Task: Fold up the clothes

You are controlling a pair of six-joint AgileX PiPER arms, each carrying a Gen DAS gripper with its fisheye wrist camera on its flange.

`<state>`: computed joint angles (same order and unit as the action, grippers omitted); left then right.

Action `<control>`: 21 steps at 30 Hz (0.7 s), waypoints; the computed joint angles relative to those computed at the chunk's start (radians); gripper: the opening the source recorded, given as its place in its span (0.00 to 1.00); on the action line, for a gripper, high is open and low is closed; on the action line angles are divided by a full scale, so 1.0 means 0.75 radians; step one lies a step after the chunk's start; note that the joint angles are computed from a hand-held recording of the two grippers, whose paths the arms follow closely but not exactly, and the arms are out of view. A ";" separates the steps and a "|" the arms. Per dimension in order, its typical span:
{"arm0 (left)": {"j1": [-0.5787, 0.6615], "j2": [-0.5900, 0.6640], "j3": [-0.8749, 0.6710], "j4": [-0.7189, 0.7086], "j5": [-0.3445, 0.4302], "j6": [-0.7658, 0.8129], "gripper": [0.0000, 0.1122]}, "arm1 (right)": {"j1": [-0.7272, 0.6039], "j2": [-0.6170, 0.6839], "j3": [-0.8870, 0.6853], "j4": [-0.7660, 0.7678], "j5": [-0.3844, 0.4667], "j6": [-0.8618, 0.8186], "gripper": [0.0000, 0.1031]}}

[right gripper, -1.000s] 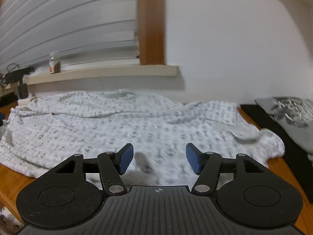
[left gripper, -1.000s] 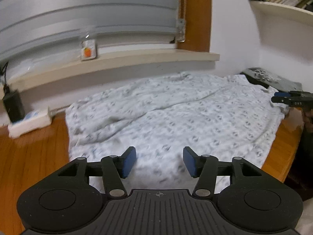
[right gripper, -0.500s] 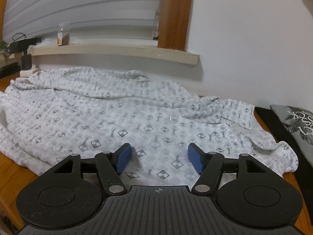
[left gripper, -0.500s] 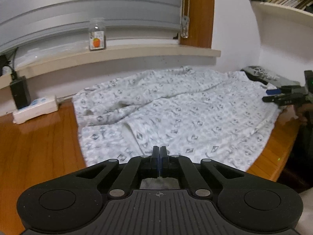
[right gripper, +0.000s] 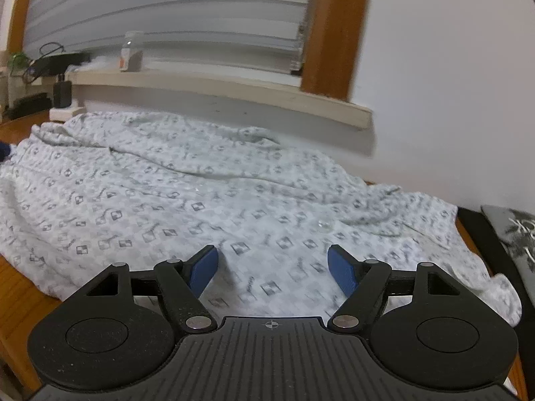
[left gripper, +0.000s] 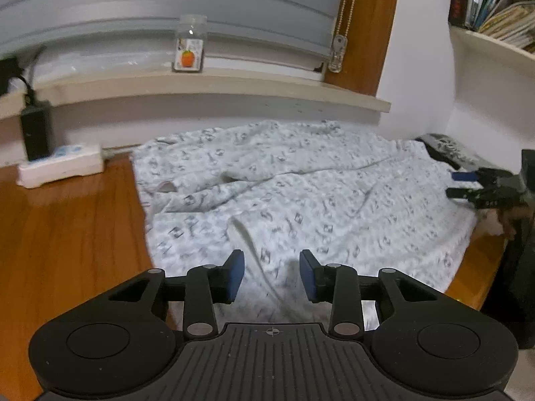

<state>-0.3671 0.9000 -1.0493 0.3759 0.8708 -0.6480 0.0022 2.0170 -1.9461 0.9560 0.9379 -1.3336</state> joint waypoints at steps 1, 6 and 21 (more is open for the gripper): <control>0.044 0.014 -0.004 -0.071 -0.024 0.072 0.34 | 0.005 0.003 -0.010 -0.003 -0.001 0.001 0.70; 0.055 0.051 -0.014 -0.101 -0.050 0.138 0.09 | 0.018 0.045 -0.119 -0.040 0.011 0.043 0.70; -0.028 -0.003 -0.006 0.163 -0.055 -0.197 0.11 | 0.028 0.361 -0.720 -0.105 0.359 0.315 0.67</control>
